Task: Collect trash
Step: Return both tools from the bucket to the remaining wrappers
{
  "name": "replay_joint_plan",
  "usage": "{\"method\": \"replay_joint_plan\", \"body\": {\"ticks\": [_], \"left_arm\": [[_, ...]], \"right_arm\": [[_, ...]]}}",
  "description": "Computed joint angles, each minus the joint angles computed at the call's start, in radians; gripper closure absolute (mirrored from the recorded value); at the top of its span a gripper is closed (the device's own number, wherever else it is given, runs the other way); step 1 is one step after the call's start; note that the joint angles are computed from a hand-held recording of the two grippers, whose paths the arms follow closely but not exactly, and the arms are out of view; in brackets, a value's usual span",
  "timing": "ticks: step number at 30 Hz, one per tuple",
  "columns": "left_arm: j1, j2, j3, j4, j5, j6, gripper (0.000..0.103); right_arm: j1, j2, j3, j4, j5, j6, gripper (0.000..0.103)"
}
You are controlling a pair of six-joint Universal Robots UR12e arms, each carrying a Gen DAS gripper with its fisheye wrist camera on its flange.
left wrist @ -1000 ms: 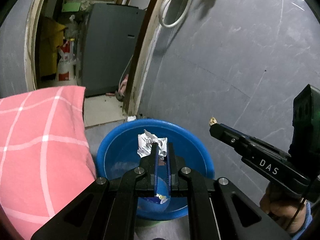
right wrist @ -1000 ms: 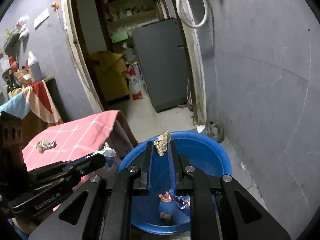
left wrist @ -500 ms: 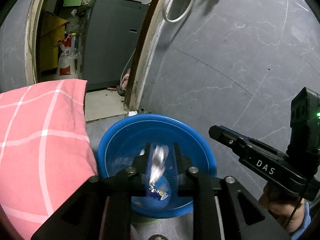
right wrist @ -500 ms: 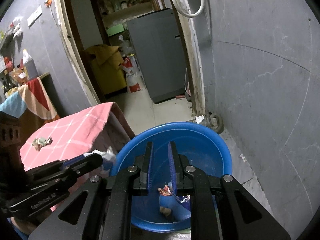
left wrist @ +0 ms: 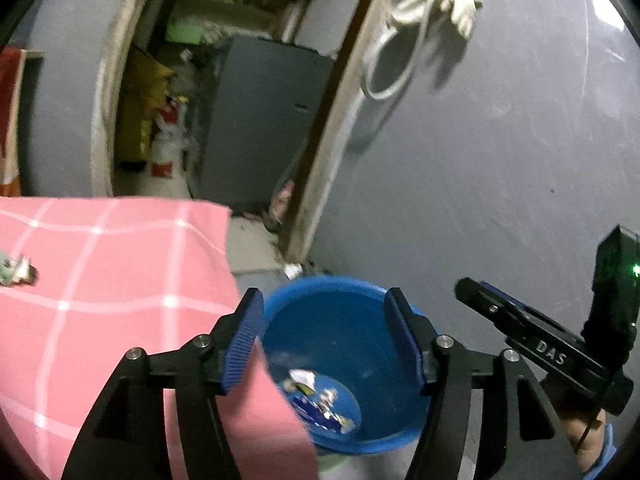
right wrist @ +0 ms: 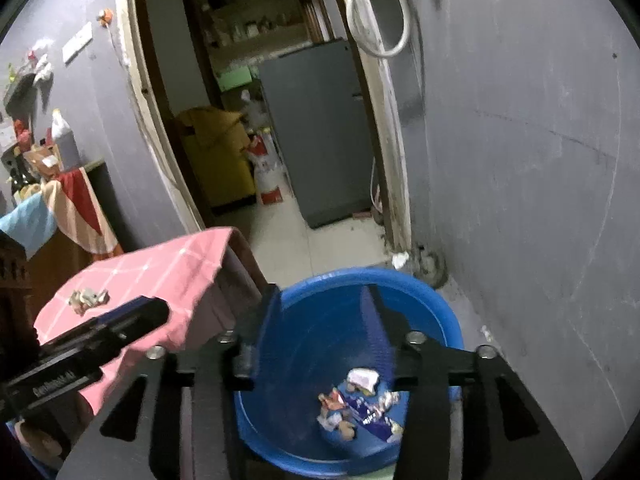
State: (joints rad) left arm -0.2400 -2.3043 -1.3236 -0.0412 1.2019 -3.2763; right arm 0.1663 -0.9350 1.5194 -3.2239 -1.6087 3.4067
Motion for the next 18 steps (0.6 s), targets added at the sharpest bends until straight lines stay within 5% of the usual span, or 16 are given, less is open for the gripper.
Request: {"method": "replay_joint_plan", "body": {"ticks": [5, 7, 15, 18], "left_arm": [[0.017, 0.020, -0.034, 0.100, 0.065, -0.022, 0.019], [0.024, 0.025, -0.045, 0.141, 0.093, -0.031, 0.009], [0.052, 0.056, -0.104, 0.282, 0.192, -0.046, 0.004], [0.057, 0.060, -0.119, 0.329, 0.239, -0.033, 0.003]], "right_arm": [[0.018, 0.016, -0.018, -0.089, -0.019, -0.032, 0.045], [0.028, 0.026, -0.029, -0.138, -0.030, -0.049, 0.025], [0.064, 0.074, -0.088, -0.297, -0.027, -0.139, 0.001], [0.074, 0.094, -0.116, -0.347, -0.008, -0.154, 0.000]]}}
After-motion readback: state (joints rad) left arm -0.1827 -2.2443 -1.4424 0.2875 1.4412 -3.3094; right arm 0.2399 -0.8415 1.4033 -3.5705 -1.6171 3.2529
